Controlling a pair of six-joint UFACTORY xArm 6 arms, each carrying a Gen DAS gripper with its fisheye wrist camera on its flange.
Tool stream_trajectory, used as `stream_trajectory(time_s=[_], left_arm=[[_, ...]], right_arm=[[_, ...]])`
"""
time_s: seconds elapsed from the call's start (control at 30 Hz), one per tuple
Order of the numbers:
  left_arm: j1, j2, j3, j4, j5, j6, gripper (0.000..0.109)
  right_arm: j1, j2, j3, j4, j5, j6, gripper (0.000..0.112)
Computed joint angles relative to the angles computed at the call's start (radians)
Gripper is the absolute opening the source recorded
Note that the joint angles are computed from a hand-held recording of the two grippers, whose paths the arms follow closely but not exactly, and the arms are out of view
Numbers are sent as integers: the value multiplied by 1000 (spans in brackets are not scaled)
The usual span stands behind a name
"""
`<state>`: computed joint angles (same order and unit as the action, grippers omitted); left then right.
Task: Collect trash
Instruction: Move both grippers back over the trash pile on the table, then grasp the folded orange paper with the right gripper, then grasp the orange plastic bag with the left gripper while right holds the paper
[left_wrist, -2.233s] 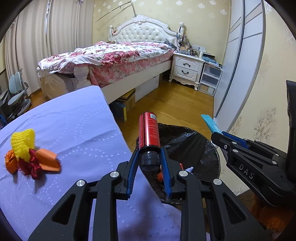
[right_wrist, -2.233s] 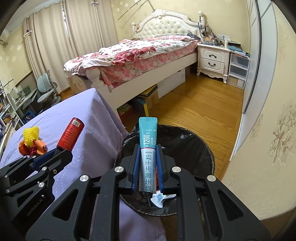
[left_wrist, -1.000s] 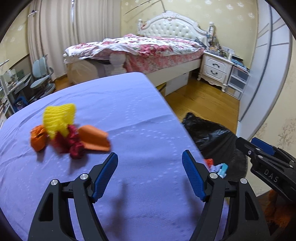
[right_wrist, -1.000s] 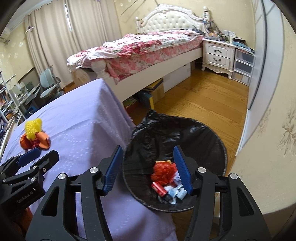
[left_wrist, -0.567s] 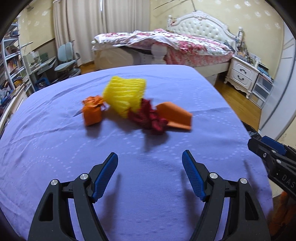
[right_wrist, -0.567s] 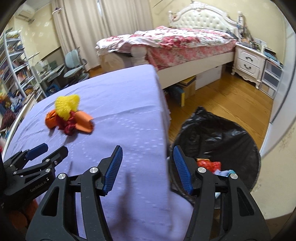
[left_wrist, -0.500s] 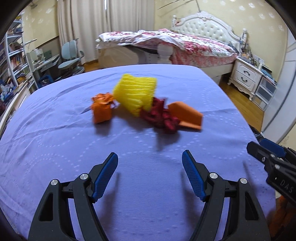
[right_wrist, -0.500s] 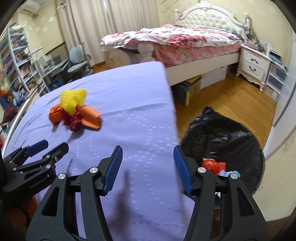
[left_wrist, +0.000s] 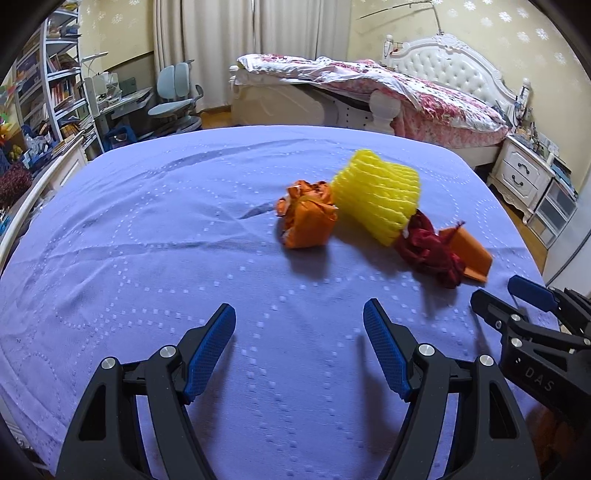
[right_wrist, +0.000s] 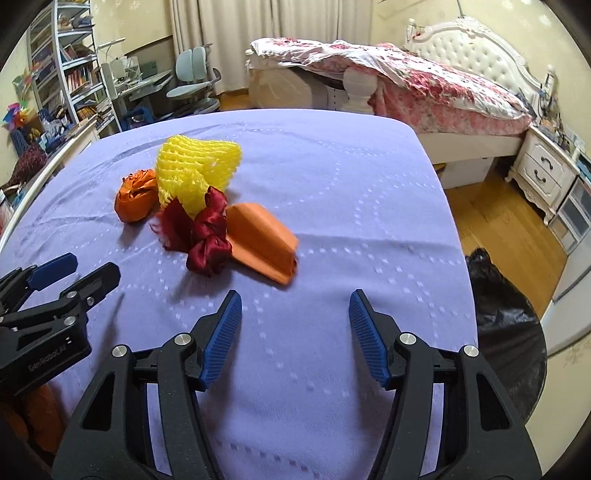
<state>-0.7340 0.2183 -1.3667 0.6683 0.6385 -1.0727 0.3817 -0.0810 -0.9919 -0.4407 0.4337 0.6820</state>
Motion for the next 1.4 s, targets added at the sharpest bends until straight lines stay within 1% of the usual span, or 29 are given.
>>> stream_trajectory(time_s=[0.33,0.37,0.43,0.47,0.5,0.6,0.87,1.33,1.4], left_arm=[[31,-17,26,-21,-27,4,74],[34,-17,28,-22,-31,6,74],[37,-17,28,-26,-33,9,74],[38,-17,28,-27,-35,12,74],[39,-16,28,-26,-36,11,75],[41,-13,24,-29,-41,15,75],[42,18,-16,-24,-42,40,76],[65,107,-132,-32,-53,51,76],[69,113,-138,-43,-59,60,68]], right_arm=[[-9,95,-114,11,23,-20,60],[-9,98,-117,11,22,-22,58],[-12,107,-126,15,21,-31,49],[-14,110,-131,18,19,-37,42],[-16,111,-132,19,19,-36,38],[-26,102,-118,48,-1,-48,30],[-44,71,-79,45,-15,-12,29],[-61,96,-108,29,-3,-11,29],[-59,94,-105,26,-3,-7,29]])
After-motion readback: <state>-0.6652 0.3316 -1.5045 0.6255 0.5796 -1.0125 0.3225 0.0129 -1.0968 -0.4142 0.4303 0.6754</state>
